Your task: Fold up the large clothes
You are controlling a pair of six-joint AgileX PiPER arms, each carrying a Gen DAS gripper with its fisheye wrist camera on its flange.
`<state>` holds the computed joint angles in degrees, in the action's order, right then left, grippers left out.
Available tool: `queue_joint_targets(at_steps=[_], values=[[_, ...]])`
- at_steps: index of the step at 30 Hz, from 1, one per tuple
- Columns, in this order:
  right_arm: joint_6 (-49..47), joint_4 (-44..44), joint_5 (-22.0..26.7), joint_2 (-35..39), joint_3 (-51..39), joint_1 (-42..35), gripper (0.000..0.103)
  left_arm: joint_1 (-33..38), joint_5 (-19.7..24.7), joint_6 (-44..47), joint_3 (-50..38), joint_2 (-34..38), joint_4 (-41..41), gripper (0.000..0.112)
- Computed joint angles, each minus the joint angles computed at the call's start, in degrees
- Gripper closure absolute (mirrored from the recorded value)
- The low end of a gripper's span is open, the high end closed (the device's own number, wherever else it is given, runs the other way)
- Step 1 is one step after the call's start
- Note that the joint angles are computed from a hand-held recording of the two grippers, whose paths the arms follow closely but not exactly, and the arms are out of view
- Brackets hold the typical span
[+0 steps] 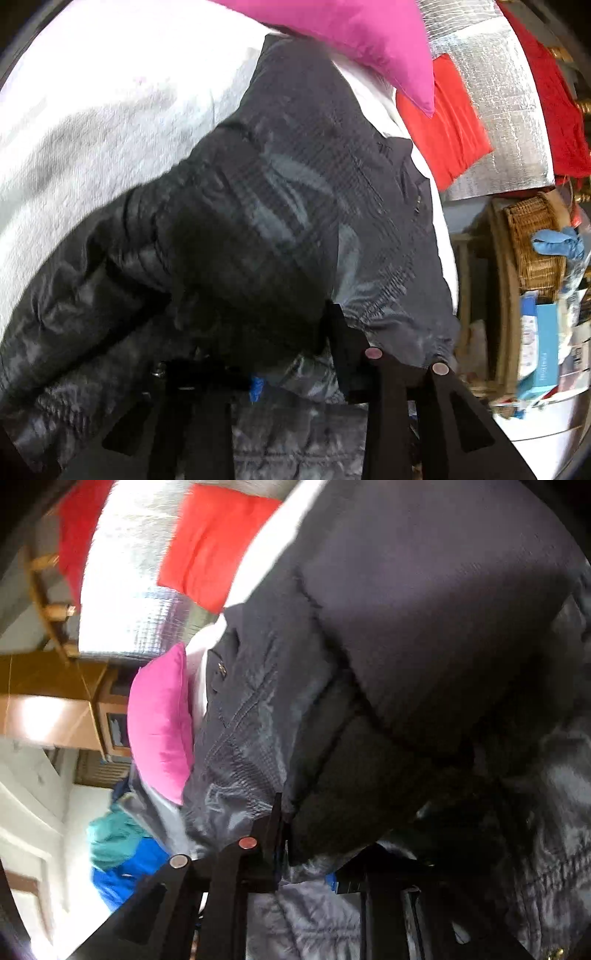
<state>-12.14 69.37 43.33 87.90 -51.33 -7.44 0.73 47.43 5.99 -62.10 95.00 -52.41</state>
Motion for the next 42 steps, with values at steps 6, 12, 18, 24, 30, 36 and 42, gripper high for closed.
queue_joint_targets(at_steps=[6, 12, 18, 24, 30, 36, 42], values=[[3.5, -11.2, 14.7, -5.8, -4.7, -11.9, 0.054, 1.5, 11.6, 1.1, -4.0, -2.9, 8.7, 0.054], [4.3, -17.5, 14.6, -14.1, -3.9, -23.8, 0.047, 5.1, 18.2, 9.8, -4.3, -9.6, 12.6, 0.053], [8.3, -22.4, 3.2, -13.2, -4.4, -19.9, 0.037, 6.4, 6.6, 9.9, -4.9, -14.3, 19.3, 0.033], [12.1, -28.4, -2.9, -7.2, -7.6, -14.7, 0.027, 7.0, 0.7, 0.3, -8.2, -5.2, 28.7, 0.033], [10.8, -32.0, -5.7, -0.5, -9.6, -11.6, 0.027, 5.9, -0.9, 0.3, -11.6, 1.8, 26.5, 0.033], [9.0, -33.8, -9.1, -1.7, -9.1, -8.8, 0.064, 2.0, -2.7, 2.3, -11.8, 2.1, 23.6, 0.085], [11.2, -37.9, -13.5, -8.6, -7.5, -5.5, 0.079, -4.0, -10.2, -4.8, -10.9, -1.5, 33.9, 0.091]])
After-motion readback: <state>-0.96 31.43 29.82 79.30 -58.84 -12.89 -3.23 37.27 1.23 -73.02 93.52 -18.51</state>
